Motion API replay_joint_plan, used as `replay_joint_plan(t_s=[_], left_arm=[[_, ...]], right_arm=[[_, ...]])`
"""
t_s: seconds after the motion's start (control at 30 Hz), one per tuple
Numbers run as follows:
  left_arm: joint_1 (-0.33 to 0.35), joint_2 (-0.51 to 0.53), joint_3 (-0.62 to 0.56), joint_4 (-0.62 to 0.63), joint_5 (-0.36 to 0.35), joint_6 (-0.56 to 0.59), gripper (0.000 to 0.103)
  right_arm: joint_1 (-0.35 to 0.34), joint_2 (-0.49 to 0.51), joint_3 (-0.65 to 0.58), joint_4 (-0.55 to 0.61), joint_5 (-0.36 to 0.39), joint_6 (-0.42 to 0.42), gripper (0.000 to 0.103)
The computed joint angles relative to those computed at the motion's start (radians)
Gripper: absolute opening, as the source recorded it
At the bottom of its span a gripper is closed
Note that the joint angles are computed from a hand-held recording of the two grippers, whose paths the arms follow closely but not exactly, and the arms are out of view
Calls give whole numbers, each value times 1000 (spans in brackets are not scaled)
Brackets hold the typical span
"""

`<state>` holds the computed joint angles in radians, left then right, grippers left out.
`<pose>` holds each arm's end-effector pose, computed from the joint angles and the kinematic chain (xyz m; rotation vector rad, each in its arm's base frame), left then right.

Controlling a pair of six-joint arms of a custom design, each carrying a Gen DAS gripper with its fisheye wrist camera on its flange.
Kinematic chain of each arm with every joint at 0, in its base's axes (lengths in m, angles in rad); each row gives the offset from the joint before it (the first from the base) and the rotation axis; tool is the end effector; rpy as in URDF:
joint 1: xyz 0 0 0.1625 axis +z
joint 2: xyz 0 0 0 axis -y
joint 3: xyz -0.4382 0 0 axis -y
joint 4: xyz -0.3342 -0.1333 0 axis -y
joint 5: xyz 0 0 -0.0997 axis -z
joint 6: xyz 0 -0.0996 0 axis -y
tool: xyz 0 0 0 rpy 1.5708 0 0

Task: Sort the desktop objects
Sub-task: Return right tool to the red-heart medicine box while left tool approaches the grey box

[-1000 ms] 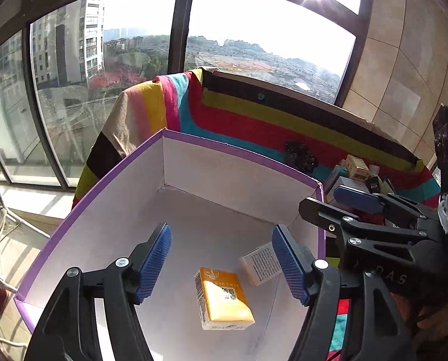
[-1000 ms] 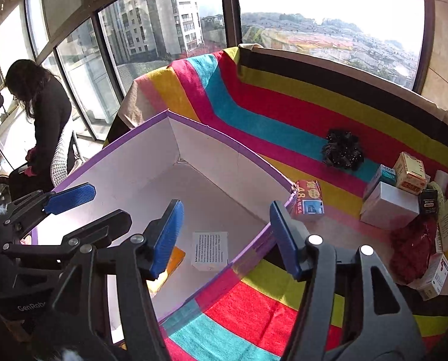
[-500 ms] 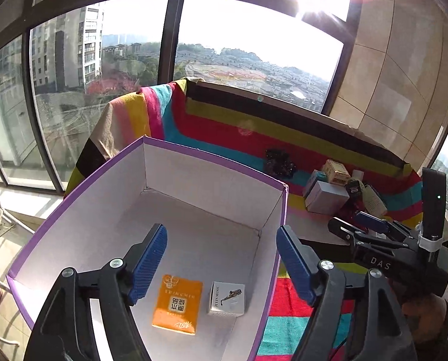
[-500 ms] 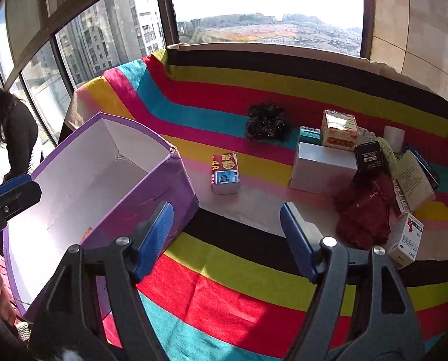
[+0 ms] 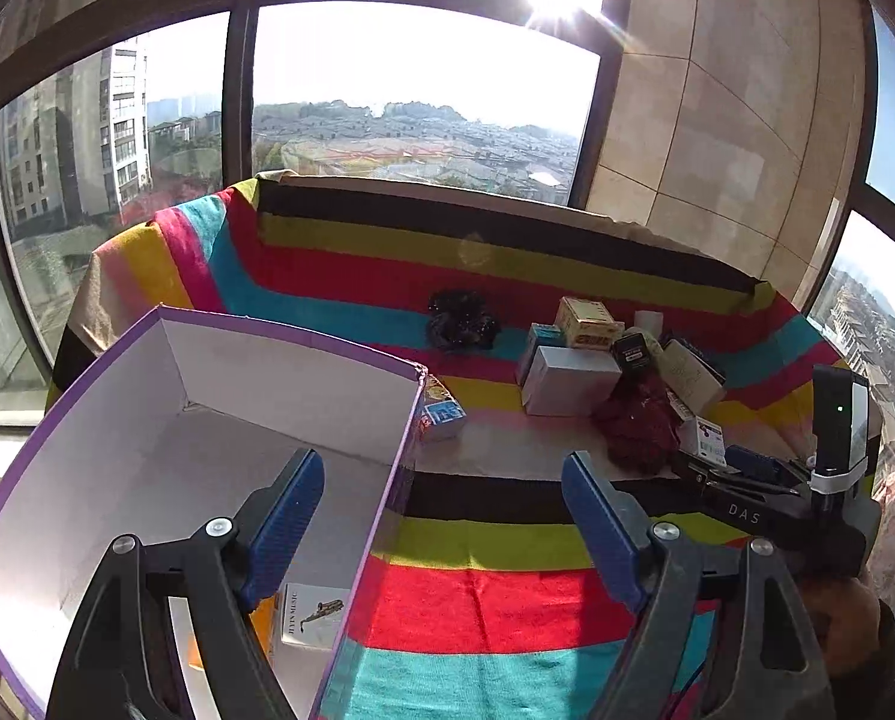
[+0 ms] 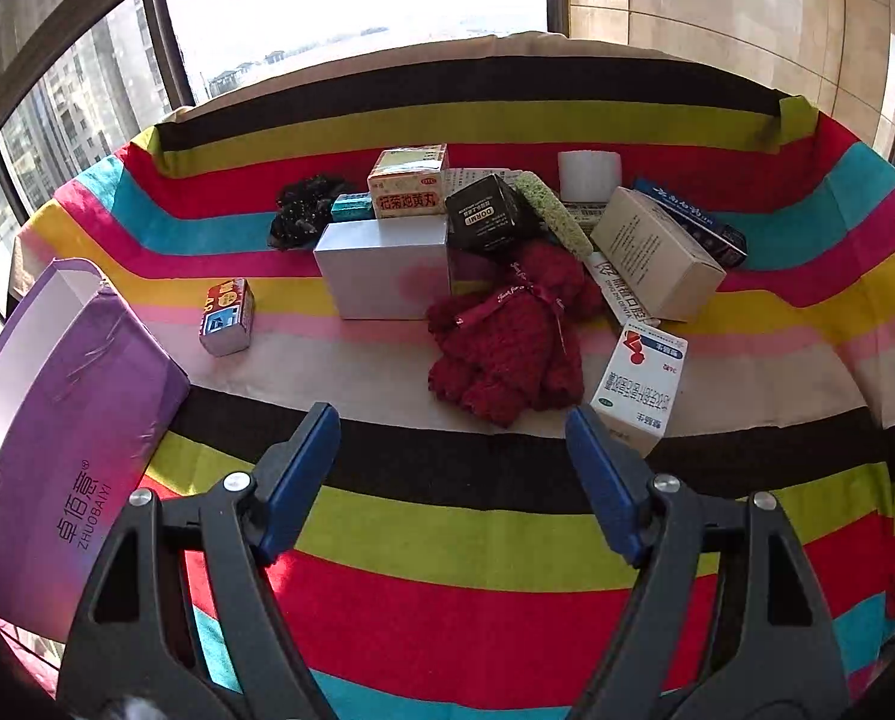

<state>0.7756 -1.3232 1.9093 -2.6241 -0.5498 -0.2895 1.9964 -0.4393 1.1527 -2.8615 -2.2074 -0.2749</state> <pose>-0.2030 -0.5047 0.4009 0.2726 2.2534 -1.1089 0.3881 -0.6767 0.1175 0.6137 -2.3764 0.7839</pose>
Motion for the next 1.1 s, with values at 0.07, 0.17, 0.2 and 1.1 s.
replay_joint_plan(t_s=[0.07, 0.17, 0.2, 1.1], left_arm=[[3, 29, -18, -14, -19, 21, 82], [9, 78, -47, -28, -43, 54, 82], [14, 94, -60, -30, -56, 64, 82], [178, 441, -396, -56, -257, 120, 82]], right_arm=[[-13, -26, 38, -25, -19, 17, 80], [-36, -56, 72, -38, -38, 54, 80], [-45, -59, 73, -45, -45, 62, 80], [-87, -24, 16, -19, -127, 157, 81]])
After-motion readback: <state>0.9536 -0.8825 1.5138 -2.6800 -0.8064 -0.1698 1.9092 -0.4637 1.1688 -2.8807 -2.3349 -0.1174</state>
